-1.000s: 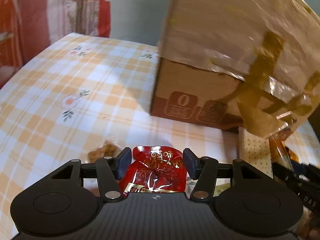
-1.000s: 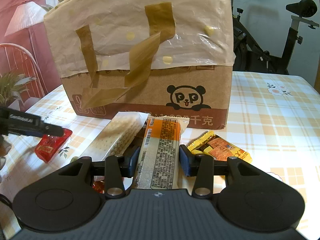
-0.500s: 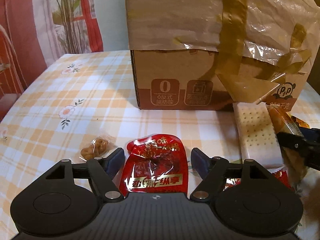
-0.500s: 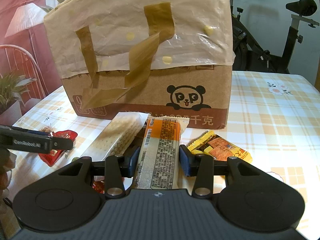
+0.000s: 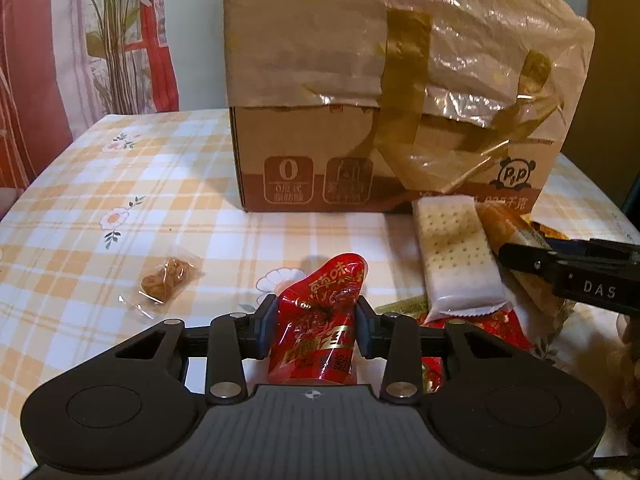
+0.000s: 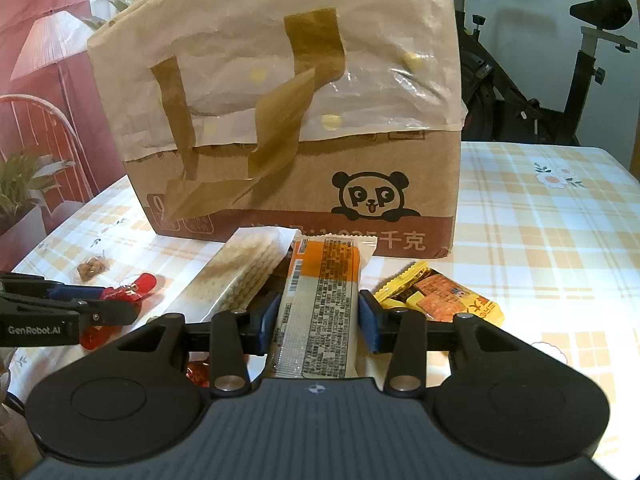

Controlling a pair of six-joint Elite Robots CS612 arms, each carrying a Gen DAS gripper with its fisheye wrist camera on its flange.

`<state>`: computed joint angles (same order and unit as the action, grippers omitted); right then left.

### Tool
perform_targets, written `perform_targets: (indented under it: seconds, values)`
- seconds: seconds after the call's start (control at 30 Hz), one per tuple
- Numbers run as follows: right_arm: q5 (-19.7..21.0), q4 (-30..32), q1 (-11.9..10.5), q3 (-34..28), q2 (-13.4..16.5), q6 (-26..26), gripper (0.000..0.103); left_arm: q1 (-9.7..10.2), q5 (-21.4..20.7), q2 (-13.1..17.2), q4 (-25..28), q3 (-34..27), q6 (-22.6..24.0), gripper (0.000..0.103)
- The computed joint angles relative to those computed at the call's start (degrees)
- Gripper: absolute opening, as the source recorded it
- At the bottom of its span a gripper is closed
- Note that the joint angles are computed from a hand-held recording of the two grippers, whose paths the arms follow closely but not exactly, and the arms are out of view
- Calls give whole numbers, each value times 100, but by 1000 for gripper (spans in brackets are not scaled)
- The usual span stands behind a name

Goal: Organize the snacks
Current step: 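Grasp the orange-white bar packet with the right tool while the left tool grasps the red candy bag, then carry both packets over the box and open both tools to drop them inside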

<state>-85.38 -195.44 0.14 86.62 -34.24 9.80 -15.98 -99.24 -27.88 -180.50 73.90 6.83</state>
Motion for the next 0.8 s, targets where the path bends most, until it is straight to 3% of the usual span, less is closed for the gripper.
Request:
perform_targets:
  seconds: [0.5, 0.67, 0.8]
  values:
    - [52, -96, 6, 25, 0, -36, 41, 45, -214, -49, -235, 105, -26, 41]
    - [203, -70, -46, -2, 28, 181, 40, 79, -352, -70, -442, 156, -81, 41]
    - [27, -83, -17, 105, -54, 445, 39, 113, -421, -79, -717, 203, -128, 41]
